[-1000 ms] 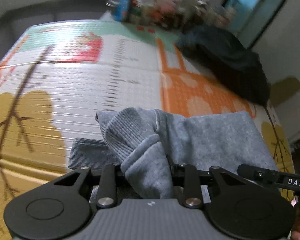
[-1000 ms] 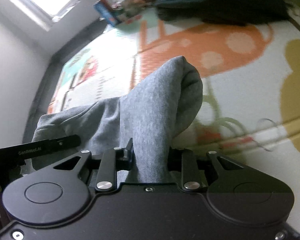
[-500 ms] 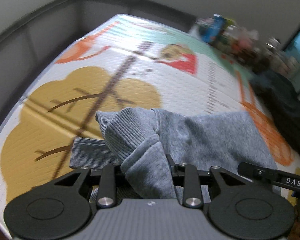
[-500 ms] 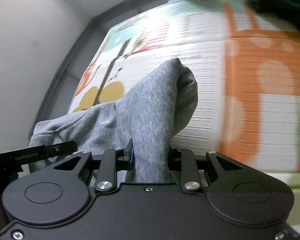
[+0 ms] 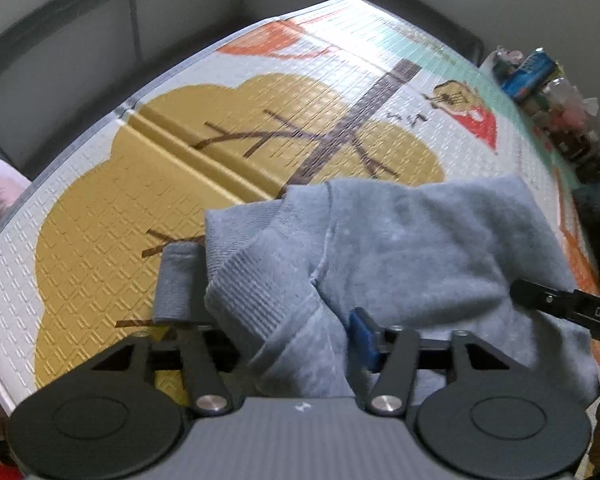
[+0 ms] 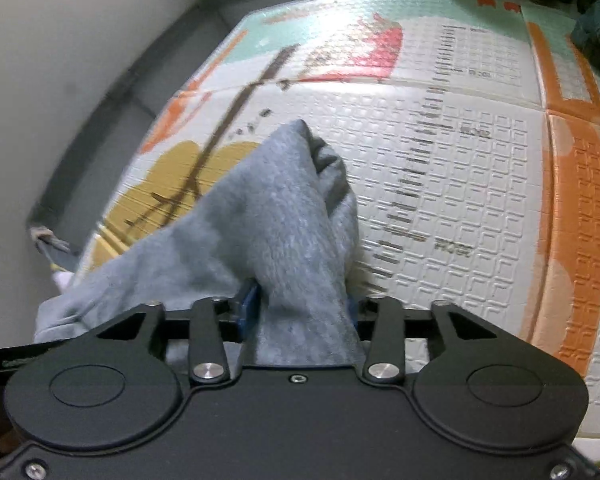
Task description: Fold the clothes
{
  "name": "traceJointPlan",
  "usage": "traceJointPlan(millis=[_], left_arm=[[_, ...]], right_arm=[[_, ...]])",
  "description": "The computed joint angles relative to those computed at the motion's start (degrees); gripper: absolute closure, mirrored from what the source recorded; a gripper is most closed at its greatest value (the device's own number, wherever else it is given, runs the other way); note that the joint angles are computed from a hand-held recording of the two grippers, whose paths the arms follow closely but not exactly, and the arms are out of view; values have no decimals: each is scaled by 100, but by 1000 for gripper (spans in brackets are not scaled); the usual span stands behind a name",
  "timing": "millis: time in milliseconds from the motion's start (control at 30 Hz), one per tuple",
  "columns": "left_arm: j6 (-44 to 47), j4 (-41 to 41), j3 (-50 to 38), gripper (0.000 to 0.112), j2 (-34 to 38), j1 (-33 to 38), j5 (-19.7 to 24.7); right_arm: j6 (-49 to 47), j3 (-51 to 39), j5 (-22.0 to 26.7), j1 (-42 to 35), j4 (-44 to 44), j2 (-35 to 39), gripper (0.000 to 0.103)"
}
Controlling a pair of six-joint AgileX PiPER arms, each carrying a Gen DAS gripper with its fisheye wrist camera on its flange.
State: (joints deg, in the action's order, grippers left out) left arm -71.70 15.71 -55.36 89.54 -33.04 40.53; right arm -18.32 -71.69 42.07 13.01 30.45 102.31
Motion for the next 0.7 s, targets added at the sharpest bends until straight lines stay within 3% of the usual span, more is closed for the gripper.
traceJointPlan(millis=[33, 133, 233, 300, 367, 433, 567, 700], left_arm=[[-82, 61, 5, 38, 33, -23, 43], [-156, 87, 114, 37, -6, -10, -21], [-182, 0, 207, 38, -230, 8, 40], [-126, 40, 68, 44, -336, -45, 312], [-208, 303, -144, 49, -443, -220, 691], [-354, 658, -376, 49, -546, -460, 1090], [-455, 1121, -793, 49, -640, -723, 1344], [-132, 1085, -1217, 58, -370, -626, 1200]], right_arm=[[77, -19, -30, 29, -127, 45, 57], [-52, 50, -79, -86, -66, 118, 46], [-209, 42, 148, -387, 252, 104, 46], [-219, 14, 213, -490, 258, 0, 49], [-334, -11, 224, -546, 271, -207, 64], [-555, -63, 263, -614, 392, -429, 72], [-940, -353, 591, -629, 589, -735, 82], [-1100, -635, 1074, -542, 608, -822, 86]])
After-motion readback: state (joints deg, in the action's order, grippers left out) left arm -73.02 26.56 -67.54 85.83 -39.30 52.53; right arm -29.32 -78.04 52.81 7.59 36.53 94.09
